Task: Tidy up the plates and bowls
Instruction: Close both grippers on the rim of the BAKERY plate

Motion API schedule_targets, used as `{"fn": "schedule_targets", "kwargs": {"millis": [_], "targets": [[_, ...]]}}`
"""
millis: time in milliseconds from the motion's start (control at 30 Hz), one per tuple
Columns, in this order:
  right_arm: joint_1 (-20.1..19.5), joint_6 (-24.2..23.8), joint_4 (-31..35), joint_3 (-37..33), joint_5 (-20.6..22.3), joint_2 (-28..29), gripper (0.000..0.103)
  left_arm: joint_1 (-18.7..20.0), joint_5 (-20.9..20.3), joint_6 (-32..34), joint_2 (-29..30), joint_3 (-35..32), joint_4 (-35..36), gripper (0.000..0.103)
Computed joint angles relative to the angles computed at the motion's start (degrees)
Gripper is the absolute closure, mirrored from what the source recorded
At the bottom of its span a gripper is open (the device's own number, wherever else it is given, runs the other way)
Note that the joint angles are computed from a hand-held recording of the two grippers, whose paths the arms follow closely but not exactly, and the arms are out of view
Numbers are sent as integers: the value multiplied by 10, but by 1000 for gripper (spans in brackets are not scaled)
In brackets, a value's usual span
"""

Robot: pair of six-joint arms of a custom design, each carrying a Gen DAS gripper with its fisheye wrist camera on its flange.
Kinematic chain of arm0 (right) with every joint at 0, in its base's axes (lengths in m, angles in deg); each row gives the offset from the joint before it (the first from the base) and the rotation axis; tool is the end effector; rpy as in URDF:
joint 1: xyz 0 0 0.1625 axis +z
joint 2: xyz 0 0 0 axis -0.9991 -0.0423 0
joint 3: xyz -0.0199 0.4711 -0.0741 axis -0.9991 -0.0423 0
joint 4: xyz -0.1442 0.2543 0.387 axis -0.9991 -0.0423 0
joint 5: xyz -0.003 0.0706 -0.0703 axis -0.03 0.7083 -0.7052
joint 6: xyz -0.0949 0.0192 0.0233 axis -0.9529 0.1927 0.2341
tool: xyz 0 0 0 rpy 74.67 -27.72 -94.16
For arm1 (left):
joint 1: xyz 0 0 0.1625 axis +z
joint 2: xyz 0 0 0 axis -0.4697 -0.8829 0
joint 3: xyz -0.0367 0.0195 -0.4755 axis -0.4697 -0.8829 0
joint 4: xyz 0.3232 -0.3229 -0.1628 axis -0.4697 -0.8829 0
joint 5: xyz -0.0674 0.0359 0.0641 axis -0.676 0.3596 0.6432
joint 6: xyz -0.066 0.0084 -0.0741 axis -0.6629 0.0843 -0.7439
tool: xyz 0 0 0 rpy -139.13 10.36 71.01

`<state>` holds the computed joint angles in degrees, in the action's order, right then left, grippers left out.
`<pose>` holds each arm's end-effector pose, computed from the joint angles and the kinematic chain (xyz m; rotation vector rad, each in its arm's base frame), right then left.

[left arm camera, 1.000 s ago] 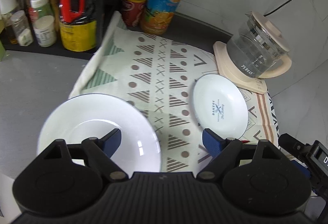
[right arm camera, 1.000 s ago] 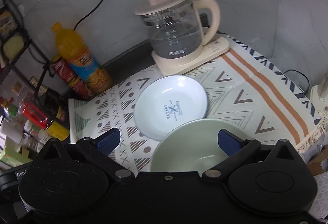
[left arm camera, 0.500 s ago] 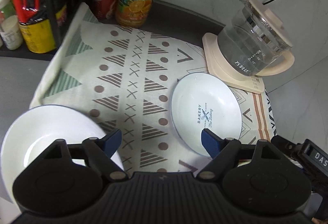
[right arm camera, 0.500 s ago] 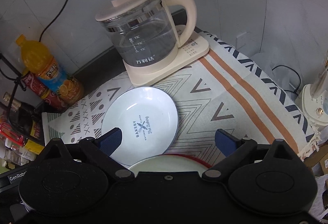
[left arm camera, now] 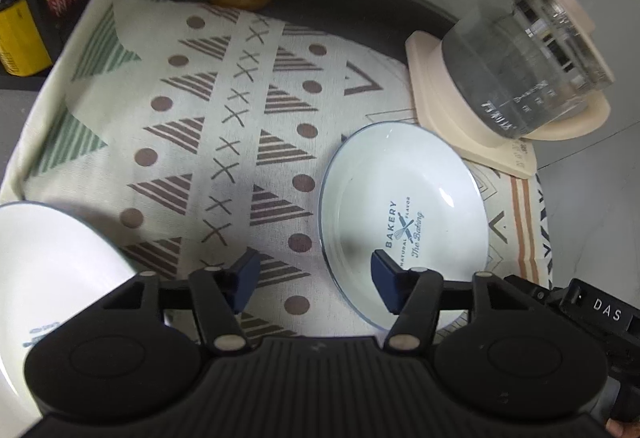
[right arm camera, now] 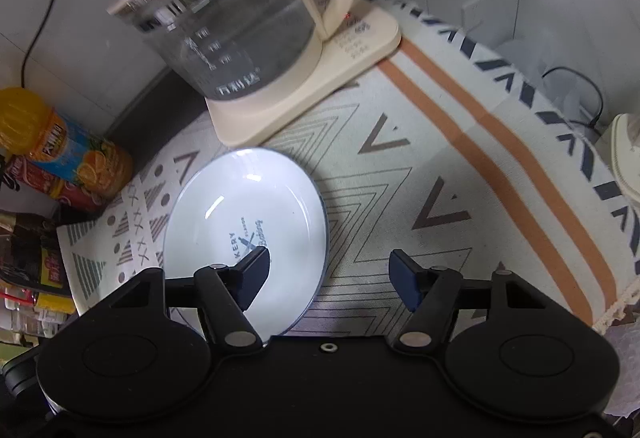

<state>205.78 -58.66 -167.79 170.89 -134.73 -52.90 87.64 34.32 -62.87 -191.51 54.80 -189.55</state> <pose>0.3965 -0.5479 0.0015 0.3257 -2.7184 0.3305 -0.0237 -0.4503 0.3837 -0.7591 2.3756 -0.9023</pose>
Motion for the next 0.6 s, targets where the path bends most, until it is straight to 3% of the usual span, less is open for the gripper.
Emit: {"fn": "schedule_targets", "kwargs": {"millis": [267,400,500,600], "targets": [[-22,-21,89,-43,18,24,41,32,-23,12,31,-9,-27,64],[-32,-23,110,-58,23,34,48,40,-28,11,42,-11,-36,77],[-40,-19,124,-71,28,41,62,41,-29,7,49,-11,-43,82],[-46,-20,135,-80,36,47,64,44,-35,-1,56,-13,-51,86]]}}
